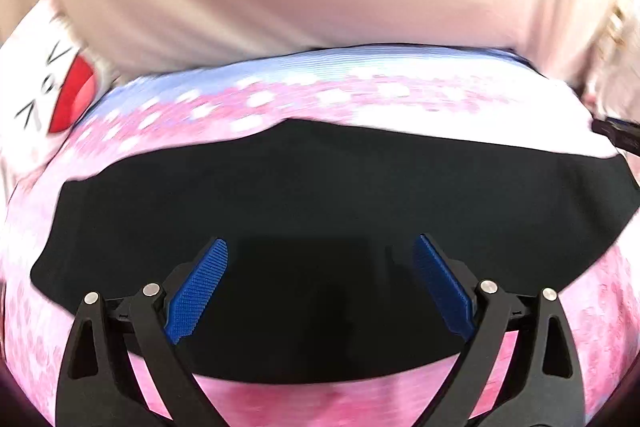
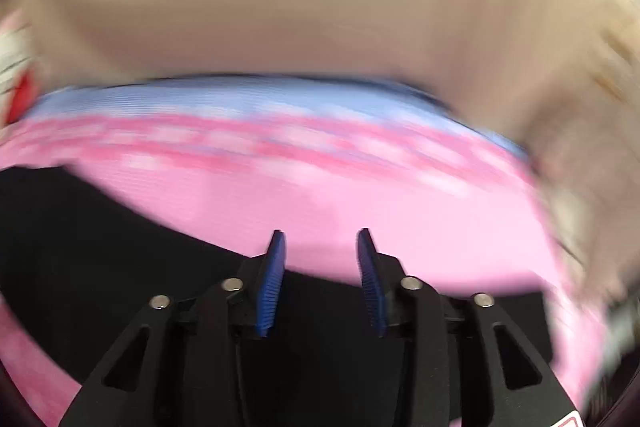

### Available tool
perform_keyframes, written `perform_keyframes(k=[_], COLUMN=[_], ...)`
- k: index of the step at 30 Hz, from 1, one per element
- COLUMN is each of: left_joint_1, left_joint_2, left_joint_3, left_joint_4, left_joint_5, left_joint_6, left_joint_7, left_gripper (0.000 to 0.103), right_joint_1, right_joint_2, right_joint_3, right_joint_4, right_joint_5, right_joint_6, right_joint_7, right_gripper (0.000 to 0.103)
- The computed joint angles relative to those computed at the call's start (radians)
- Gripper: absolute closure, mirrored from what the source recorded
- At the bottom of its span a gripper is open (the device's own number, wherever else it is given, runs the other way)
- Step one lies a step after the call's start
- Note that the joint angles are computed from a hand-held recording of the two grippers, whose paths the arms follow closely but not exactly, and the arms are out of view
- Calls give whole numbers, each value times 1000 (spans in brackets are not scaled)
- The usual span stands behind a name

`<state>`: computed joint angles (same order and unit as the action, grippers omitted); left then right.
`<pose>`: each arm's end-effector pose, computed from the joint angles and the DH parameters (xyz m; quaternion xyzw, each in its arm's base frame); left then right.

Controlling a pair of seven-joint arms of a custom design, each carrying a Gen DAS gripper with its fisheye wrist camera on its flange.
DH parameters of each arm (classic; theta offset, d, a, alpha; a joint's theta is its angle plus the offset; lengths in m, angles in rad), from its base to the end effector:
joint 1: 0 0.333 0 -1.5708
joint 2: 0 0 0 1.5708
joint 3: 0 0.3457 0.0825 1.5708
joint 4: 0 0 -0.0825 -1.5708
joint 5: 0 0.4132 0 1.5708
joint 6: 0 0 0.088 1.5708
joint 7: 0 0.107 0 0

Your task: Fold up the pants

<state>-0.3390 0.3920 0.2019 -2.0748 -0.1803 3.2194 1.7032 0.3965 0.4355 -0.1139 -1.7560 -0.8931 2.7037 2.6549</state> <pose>0.6619 -0.0843 0.3370 -0.6123 0.6974 -0.2598 0.2669 0.6870 0.2376 0.3783 -0.6407 0.6723 -0.3175 0.1918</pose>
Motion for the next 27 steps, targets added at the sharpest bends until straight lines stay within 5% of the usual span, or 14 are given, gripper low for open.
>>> perform_keyframes(k=[4,7,12,13,14,15,19,22,25,27], left_joint_1=[30,46,-42,-55,-76,-94,-153,-133,-112,-112], left_joint_2=[12,26,37,36,38,37,35,58,63,63], left_joint_3=[-106,-180,-142,-131,-114,-97,-25,-40,-62,-62], left_joint_4=[42,76,94,92,95,95,94,126,135,132], left_joint_5=[21,42,110,125,142,159,231,253,281,307], left_joint_6=[-42,-90,-122,-124,-129,-132,-139,-166,-186,-182], left_joint_7=[28,43,-17,-31,-50,-70,-156,-188,-203,-214], left_gripper=[11,11,11,11,11,11,11,11,11,11], right_joint_1=[-72,-158,-240,-237,-256,-250,-159,-209,-205,-191], right_joint_2=[-182,-221,-181,-157,-137,-120,-149,-153,-147,-168], right_joint_3=[-68,-58,-26,-16,0,6,-77,-52,-60,-78], right_joint_4=[-255,-347,-357,-337,-327,-312,-317,-341,-350,-368], right_joint_5=[-64,-49,-31,-12,30,58,-98,-74,-97,-168], right_joint_6=[-49,30,155,151,177,168,113,144,149,177], right_joint_7=[121,129,82,66,9,-15,114,106,140,223], right_gripper=[49,49,50,54,87,99,99,97,84,55])
